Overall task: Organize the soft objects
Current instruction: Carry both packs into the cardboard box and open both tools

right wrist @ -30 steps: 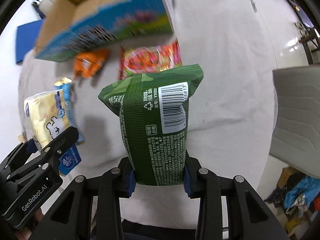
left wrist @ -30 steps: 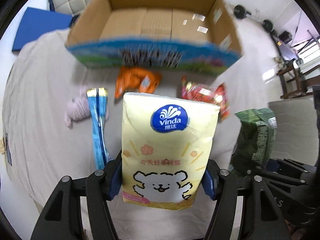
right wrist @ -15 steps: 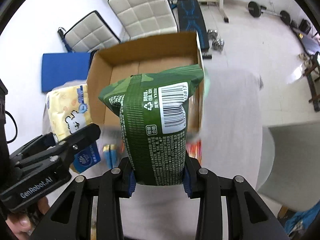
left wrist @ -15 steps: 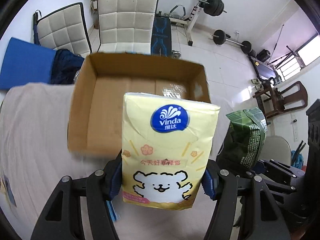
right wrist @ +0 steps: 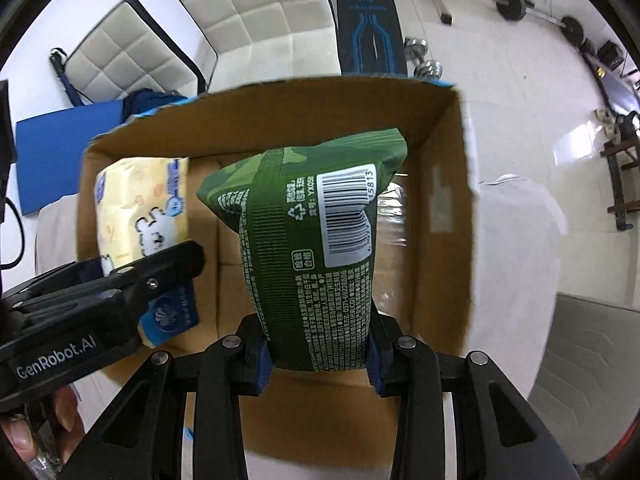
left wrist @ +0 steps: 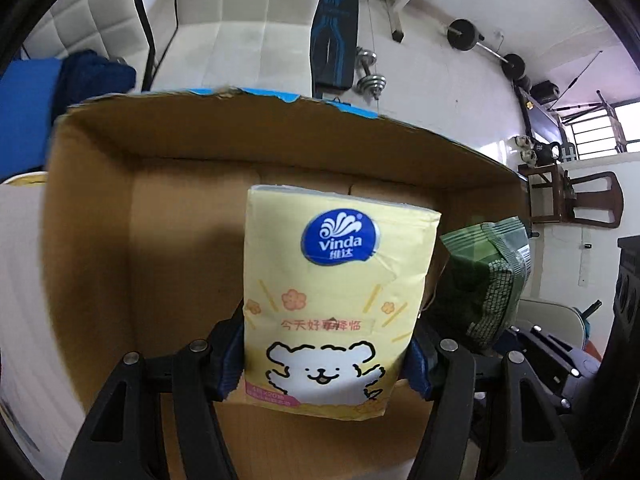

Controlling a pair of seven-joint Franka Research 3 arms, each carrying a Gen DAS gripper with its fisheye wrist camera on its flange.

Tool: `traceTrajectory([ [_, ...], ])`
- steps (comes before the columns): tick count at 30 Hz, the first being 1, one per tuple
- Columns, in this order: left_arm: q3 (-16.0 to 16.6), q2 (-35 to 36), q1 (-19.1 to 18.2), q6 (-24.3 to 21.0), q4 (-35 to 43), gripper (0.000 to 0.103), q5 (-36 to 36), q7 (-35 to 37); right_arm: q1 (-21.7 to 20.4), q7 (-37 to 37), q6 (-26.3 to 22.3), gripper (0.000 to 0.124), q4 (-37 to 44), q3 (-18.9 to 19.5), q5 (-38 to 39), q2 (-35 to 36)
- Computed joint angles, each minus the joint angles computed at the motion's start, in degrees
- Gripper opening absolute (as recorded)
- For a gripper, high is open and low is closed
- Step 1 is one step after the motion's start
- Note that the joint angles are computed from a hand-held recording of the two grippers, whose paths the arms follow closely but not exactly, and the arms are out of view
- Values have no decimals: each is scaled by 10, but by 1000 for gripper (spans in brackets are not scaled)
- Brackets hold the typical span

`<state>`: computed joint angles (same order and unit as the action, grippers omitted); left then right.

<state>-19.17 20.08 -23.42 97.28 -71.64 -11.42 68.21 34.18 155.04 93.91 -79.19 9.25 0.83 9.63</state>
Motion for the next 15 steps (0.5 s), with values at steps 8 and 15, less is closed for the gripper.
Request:
traceTrajectory([
  [8, -4, 56, -12, -37, 48, 63, 6, 7, -14, -21, -2, 39, 28, -14, 25, 56],
  [15, 0, 101, -33, -87, 121, 64, 31, -13, -15, -30, -12, 61, 42, -22, 37, 85],
])
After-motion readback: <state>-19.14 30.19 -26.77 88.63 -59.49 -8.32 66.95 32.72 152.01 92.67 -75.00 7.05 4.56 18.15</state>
